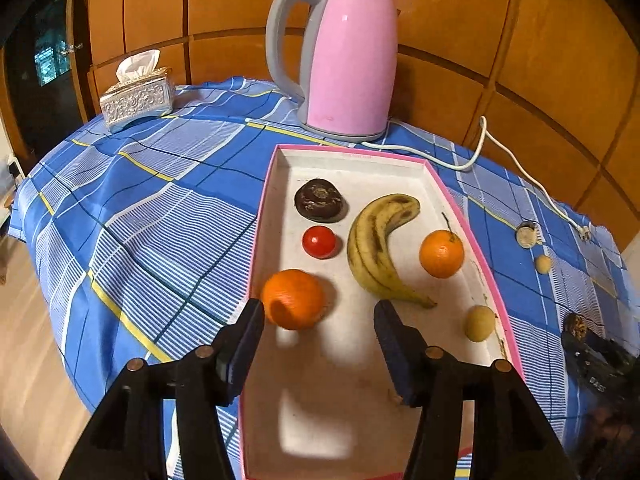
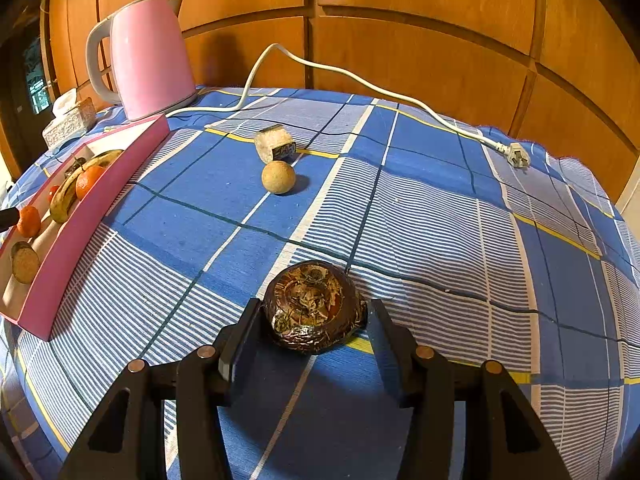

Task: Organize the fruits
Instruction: 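Carry the dark patterned fruit with the right gripper toward the tray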

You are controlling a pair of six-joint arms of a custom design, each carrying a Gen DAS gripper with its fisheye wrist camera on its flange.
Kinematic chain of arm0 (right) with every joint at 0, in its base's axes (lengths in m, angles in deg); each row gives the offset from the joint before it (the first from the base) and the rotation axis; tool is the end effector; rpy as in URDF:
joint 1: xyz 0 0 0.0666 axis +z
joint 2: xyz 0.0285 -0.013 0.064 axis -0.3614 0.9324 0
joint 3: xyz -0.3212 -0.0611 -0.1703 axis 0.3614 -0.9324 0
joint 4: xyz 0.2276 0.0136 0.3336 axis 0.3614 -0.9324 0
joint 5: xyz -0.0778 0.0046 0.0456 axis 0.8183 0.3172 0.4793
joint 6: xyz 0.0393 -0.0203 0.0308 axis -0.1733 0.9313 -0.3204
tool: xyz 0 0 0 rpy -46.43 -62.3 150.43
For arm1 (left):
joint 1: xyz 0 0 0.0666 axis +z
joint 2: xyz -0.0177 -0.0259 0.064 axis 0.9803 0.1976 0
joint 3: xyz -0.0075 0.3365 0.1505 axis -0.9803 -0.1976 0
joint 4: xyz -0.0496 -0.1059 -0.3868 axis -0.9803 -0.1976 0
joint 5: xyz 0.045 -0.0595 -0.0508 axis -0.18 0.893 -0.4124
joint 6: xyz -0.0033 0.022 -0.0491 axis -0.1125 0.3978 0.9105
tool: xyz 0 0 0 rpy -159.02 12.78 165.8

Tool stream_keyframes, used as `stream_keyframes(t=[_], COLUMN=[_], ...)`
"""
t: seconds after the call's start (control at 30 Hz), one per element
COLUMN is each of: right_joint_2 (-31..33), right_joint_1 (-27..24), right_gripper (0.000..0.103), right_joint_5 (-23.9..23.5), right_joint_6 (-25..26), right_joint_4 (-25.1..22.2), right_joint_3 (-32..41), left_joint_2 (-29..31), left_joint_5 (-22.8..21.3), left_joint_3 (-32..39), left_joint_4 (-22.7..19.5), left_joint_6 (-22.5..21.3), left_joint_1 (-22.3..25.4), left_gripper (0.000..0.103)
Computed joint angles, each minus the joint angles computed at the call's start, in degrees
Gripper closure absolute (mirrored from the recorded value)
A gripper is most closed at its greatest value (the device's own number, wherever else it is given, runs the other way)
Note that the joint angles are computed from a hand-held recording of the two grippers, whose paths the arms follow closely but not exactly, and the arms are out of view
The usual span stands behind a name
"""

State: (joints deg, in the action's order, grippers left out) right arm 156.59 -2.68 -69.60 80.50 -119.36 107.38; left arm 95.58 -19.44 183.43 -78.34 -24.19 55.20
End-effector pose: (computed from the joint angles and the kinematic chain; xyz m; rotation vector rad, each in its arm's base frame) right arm 0.6772 0.2268 0.3843 -0.4031 2.4156 0.1645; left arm 0.6047 -0.2482 0.4361 -0.4388 2.4164 0.0187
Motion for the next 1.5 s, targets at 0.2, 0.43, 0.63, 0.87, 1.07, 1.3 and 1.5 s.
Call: stream_keyframes(t=[0.2,0.43,0.63,0.87,1.07,1.3,1.5], right_joint_2=[0.1,0.3,0.4,1.9,3.8,4.0,4.4], right_joint_1=[0.1,0.3,0.6,0.8,0.9,1.4,1.9], right_gripper=[0.050,0.050,0.050,0.051,0.051,0.051,0.051], right_joint_5=[0.4,1.3,2.3,3.4,3.5,3.9,2.6], right_joint_6=[-0.2,-0.4,-0.8,-1.3,-1.9,-1.3,-1.7], right_joint_4=[-0.2,-0.6,-1.0,-4.1,-8.3,-10.4,-12.4], right_joint_3=[0.2,0.6,0.9,4.0,8.1,9.1,11.6], left_joint_2=[-0.4,-1.3,-1.8,-2.6,-3.4,-3.9,-4.3], left_joint_5=[0.0,0.0,0.4,0.3,0.1,0.3,-0.6], left_joint_3=[0.0,-0.9,-1.6,-3.0,-4.3,-5.1,-5.5], left_joint_4=[0.4,1.4,1.5,1.7,2.1,2.7,3.0], left_joint_6=[-0.4,-1.4,-1.7,-1.4,-0.9,-0.6,-0.7], left_joint_1=[-0.5,-1.0,-1.2,-1.1,-0.9,-0.7,-0.3], left_gripper=[0.043,0.043,0.043,0.043,0.043,0.043,0.043])
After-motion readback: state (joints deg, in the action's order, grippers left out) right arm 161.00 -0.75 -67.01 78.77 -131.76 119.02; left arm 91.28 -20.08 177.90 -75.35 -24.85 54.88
